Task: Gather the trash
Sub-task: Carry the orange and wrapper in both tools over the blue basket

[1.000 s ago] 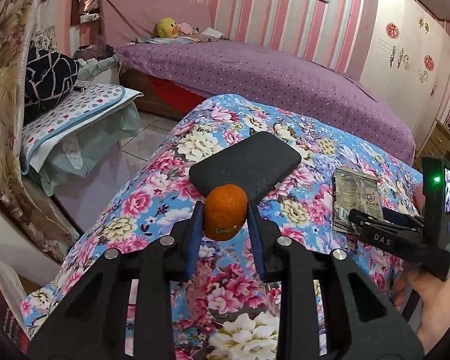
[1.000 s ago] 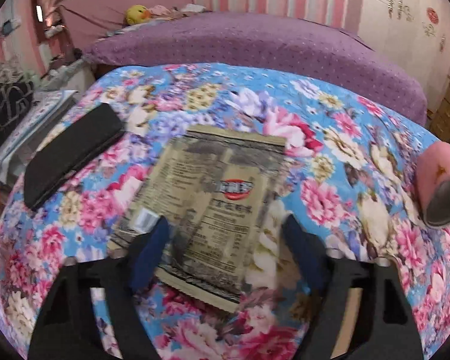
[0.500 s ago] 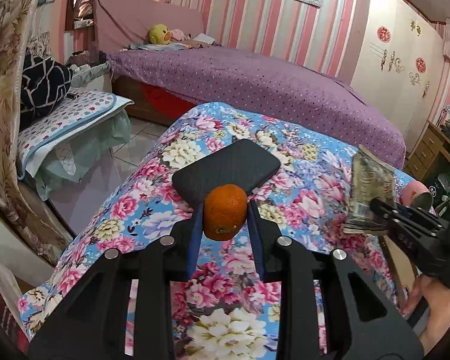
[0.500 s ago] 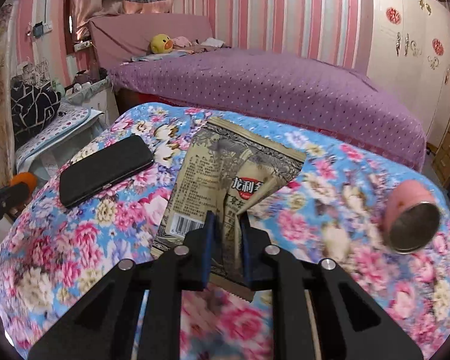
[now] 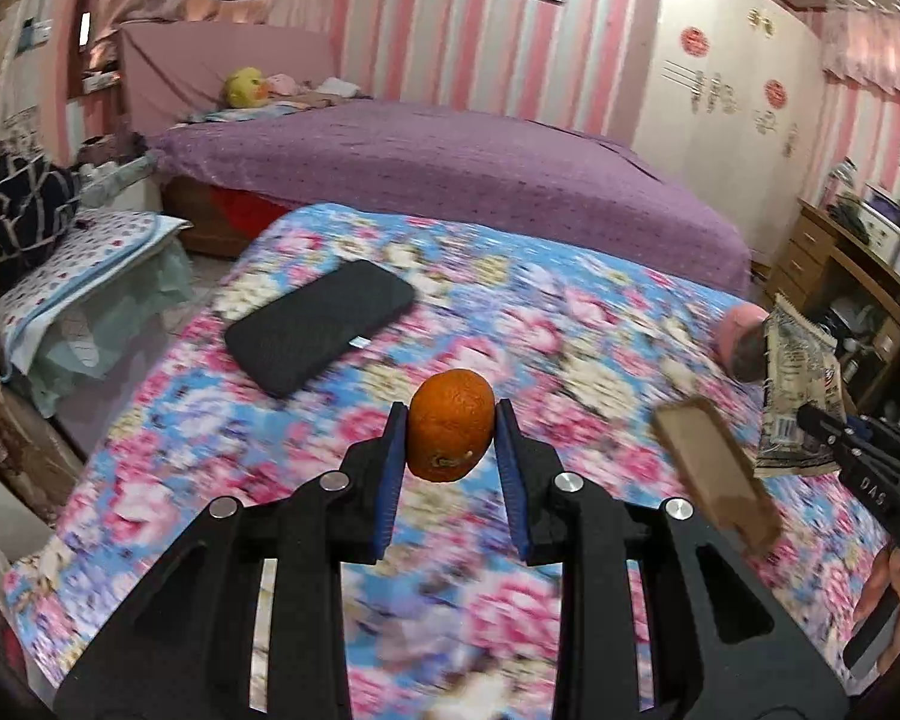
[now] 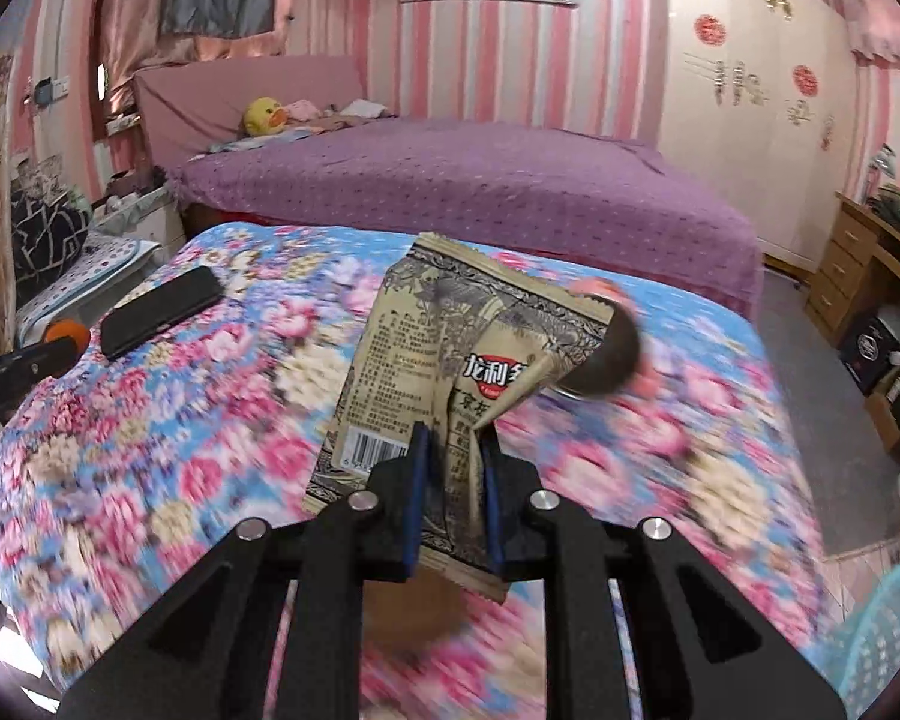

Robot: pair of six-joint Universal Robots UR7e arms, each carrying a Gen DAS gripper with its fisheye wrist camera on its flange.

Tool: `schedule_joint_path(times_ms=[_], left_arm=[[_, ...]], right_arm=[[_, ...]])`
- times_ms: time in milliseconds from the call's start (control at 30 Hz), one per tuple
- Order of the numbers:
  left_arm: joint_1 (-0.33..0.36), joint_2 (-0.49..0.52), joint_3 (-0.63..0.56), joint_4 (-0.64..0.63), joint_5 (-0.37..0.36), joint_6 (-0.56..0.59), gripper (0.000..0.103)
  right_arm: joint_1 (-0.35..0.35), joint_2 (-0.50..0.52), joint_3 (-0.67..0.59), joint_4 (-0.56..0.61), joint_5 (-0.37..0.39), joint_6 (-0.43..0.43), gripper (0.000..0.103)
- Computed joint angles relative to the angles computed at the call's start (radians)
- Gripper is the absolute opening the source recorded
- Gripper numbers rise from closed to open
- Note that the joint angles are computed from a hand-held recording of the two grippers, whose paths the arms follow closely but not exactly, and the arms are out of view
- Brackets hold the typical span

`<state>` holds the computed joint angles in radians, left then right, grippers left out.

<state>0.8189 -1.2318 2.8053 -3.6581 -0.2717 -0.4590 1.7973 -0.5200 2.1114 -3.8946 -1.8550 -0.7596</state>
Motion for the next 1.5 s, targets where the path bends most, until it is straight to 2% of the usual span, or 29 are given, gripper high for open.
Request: schedule_joint_path(times_ms=[100,367,467,600,633,900,1100,1333,1500], left_arm=[[-0.034,0.010,0.008,0.091,-0.017,-0.113,0.028],[-0.170,0.009,0.012,0.481,0.023,-0.480,0.028],[-0.219,0.076,0.007,0.526,0.006,-0.594,0.028],[-0.259,0.161,-0.024,0.594,0.010,-0.682,0.028],[-0.268,0.199,-0.033,0.577,0.005,-0.690,0.028],[-0.266,0.428,-0.126,0.332,-0.015,-0.542,0.028],[-0.243,0.536,-0.204,0.174,-0.030,-0.401,0.028],[-0.231,0.679,-0.324,-0.078,-0.086,-0.137,0.028],[-0.238,0.744,-0.440,-0.098,-0.129,-0.018,0.028]], right_arm=[[-0.053,-0.065,0.082,-0.057,0.012,-0.024,0.017],[-0.194,-0.190,0.249,-0.182,0.069,-0.061,0.017],[-0.252,-0.224,0.292,-0.220,0.107,-0.065,0.017],[-0.300,-0.251,0.313,-0.232,0.142,-0.066,0.017],[-0.315,-0.261,0.317,-0.228,0.153,-0.070,0.017],[-0.369,-0.302,0.337,-0.216,0.195,-0.106,0.017],[-0.426,-0.374,0.337,-0.165,0.222,-0.118,0.017],[-0.499,-0.470,0.334,-0.106,0.229,-0.154,0.017],[-0.578,-0.548,0.334,-0.081,0.260,-0.159,0.018]])
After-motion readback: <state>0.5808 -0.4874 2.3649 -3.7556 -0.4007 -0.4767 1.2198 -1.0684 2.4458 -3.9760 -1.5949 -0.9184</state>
